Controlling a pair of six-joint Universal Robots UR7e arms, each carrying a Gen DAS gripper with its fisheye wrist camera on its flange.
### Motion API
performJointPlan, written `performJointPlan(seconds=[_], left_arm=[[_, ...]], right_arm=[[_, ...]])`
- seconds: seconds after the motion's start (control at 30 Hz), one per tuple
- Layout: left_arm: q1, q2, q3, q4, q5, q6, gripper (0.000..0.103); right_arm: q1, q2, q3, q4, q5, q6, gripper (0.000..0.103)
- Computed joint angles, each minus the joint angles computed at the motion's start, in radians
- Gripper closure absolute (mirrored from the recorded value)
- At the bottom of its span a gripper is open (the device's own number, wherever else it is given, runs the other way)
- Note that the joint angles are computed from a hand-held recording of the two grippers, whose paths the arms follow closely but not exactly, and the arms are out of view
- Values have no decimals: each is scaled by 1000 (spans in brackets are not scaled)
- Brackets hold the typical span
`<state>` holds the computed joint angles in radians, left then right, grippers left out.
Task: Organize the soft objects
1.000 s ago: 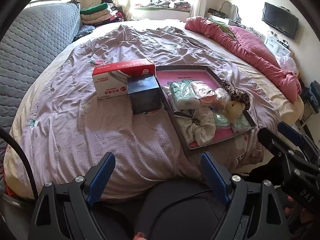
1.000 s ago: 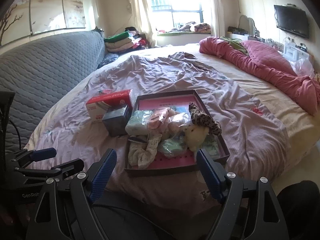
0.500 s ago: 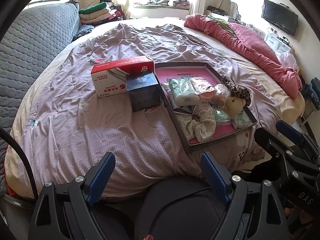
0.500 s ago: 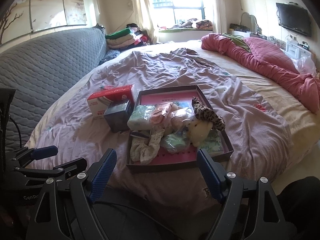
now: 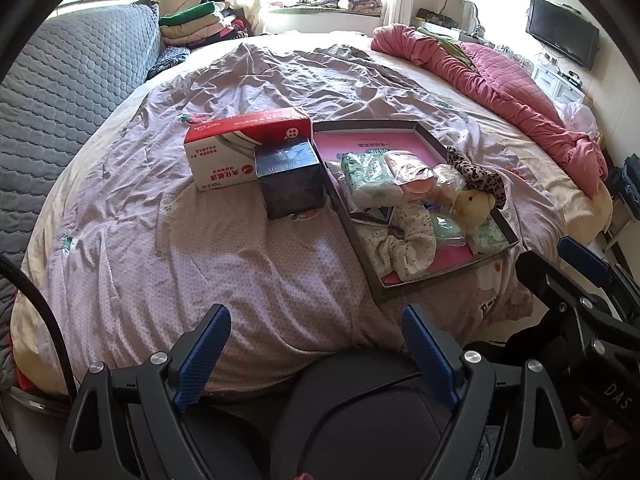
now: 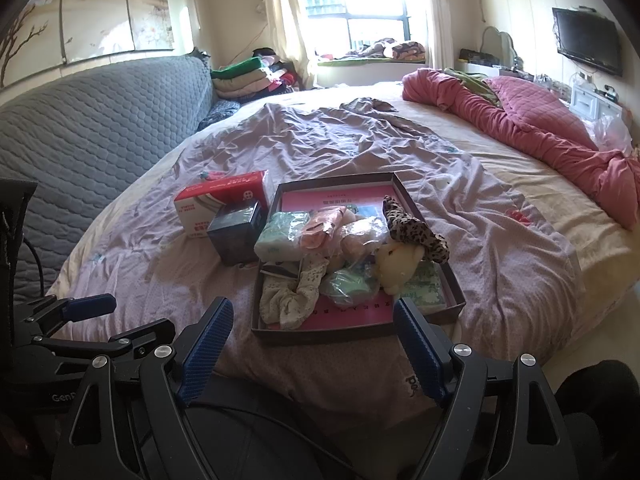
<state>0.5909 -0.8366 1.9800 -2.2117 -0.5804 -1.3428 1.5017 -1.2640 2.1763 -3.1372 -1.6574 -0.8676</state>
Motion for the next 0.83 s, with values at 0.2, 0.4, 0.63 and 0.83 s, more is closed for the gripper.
performJointPlan(seconds=[0.2, 0.4, 0.63, 0.83], left_arm=[[1, -1, 0, 6, -2, -1, 16], [3, 1, -2, 11, 0, -3, 16], [9, 5, -2, 14, -4, 3, 16], [8, 8, -2, 10, 5, 4, 16]], right_arm=[[0, -1, 1, 2, -2, 1, 20], [0, -3, -1, 10, -7, 2, 20], [0, -2, -7, 11, -15, 5, 20], [2, 0, -9, 12, -22, 7, 20]])
